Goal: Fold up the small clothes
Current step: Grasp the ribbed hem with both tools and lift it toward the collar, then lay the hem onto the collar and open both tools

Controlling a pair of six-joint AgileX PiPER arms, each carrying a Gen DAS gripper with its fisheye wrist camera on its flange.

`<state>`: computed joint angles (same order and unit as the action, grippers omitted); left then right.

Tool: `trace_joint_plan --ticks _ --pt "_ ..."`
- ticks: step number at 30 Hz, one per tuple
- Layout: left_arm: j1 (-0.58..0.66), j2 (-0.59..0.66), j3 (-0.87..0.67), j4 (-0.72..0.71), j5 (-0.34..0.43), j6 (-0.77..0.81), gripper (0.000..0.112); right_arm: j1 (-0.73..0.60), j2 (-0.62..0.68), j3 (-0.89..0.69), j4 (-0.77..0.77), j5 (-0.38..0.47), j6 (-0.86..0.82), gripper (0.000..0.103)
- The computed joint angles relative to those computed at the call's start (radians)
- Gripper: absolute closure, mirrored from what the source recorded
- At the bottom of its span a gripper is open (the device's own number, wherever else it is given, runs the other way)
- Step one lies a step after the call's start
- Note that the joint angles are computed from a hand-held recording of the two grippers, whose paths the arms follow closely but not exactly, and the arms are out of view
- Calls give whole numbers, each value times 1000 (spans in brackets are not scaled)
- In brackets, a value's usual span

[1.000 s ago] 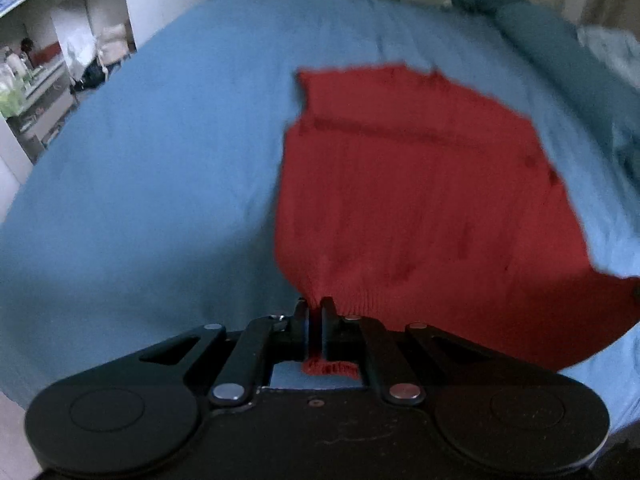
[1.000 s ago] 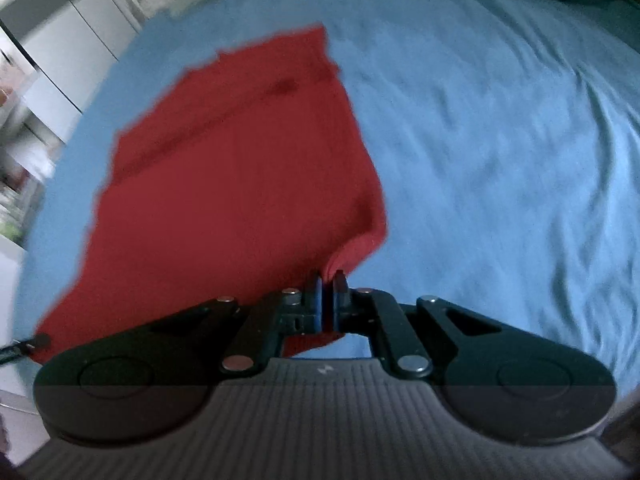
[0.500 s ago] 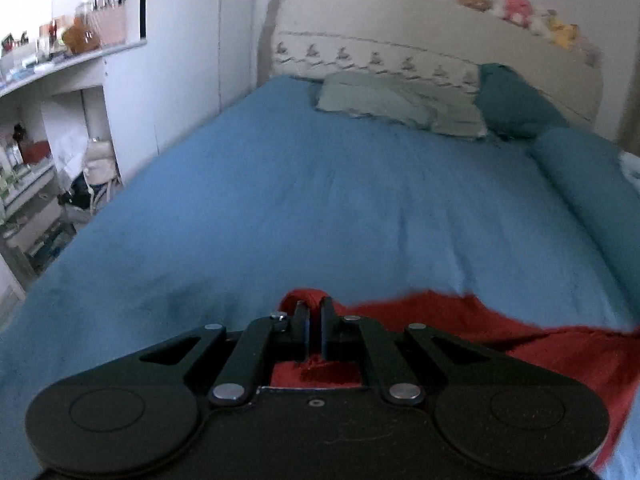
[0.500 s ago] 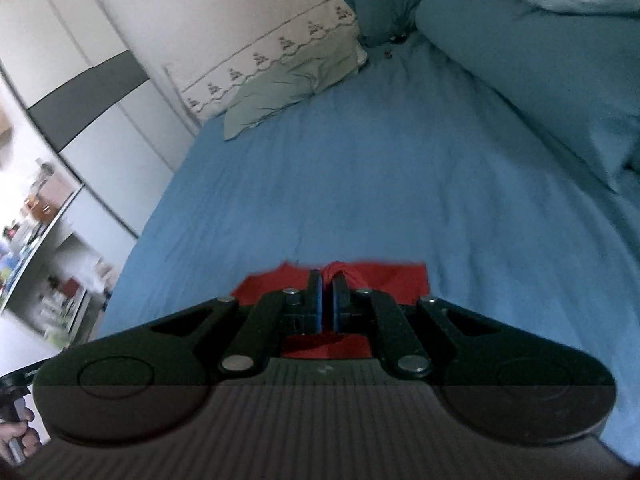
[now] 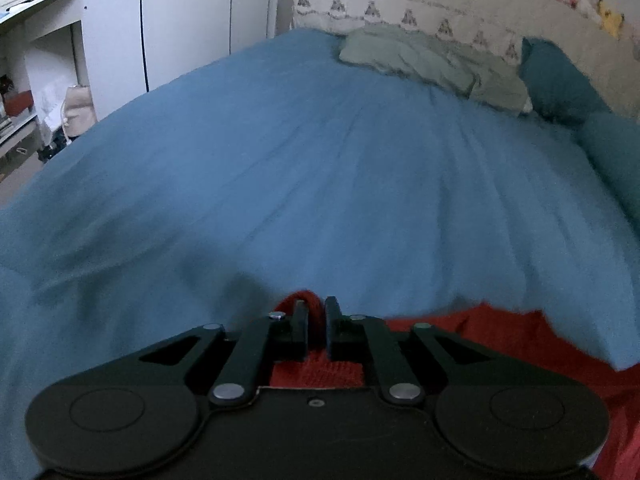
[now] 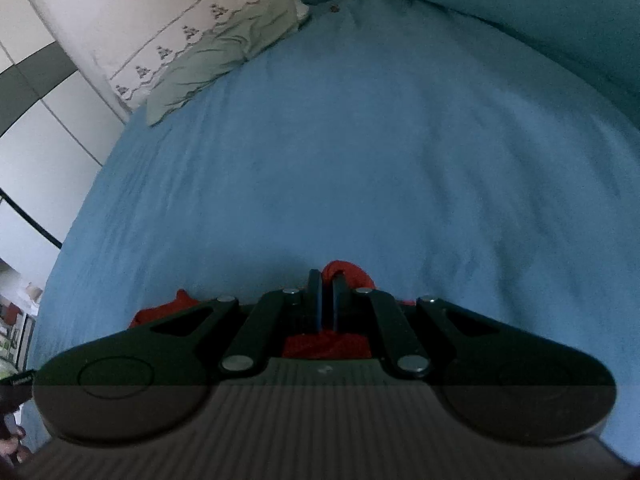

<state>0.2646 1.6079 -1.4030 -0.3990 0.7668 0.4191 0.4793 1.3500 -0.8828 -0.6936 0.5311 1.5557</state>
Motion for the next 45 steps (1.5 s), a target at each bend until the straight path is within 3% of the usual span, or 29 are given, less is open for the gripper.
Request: trace_joint_plan --ticks 1,2,3,4,5,8,10,14,19,27,31,38,42,45 --pt "-3 12 -23 2 2 -14 58 -13 5 -11 19 -8 -26 78" --pt "6 12 -38 -7 5 -11 31 -19 4 -20 26 -10 -33 63" --pt "9 -1 -37 5 -9 -18 27 -14 2 -29 10 -3 -13 47" --pt "9 -23 -24 25 -27 -30 26 5 -12 -29 -46 21 46 22" --pt "21 -46 -13 19 -29 -8 26 34 -29 -25 -111 50 108 11" --pt "84 -137 67 -67 26 164 26 125 -78 -13 -142 93 86 11" --pt "134 -187 134 -150 113 317 26 215 -90 6 -136 123 72 11" --pt "133 -220 251 -174 197 456 27 347 -23 20 -134 132 98 11" --pt "69 -137 289 -222 152 485 27 334 129 -6 -200 38 173 11" --pt "34 -15 154 -286 -29 428 27 196 219 -105 -355 27 282 11" --pt "81 -53 129 -303 37 424 27 212 154 -68 -401 70 298 11" --pt "171 -212 322 -256 110 577 23 402 85 11 -303 135 267 10" --pt "182 -215 435 -165 45 605 23 483 113 84 -275 195 334 11" --pt "219 -232 474 -221 38 676 22 519 100 130 -344 223 428 12"
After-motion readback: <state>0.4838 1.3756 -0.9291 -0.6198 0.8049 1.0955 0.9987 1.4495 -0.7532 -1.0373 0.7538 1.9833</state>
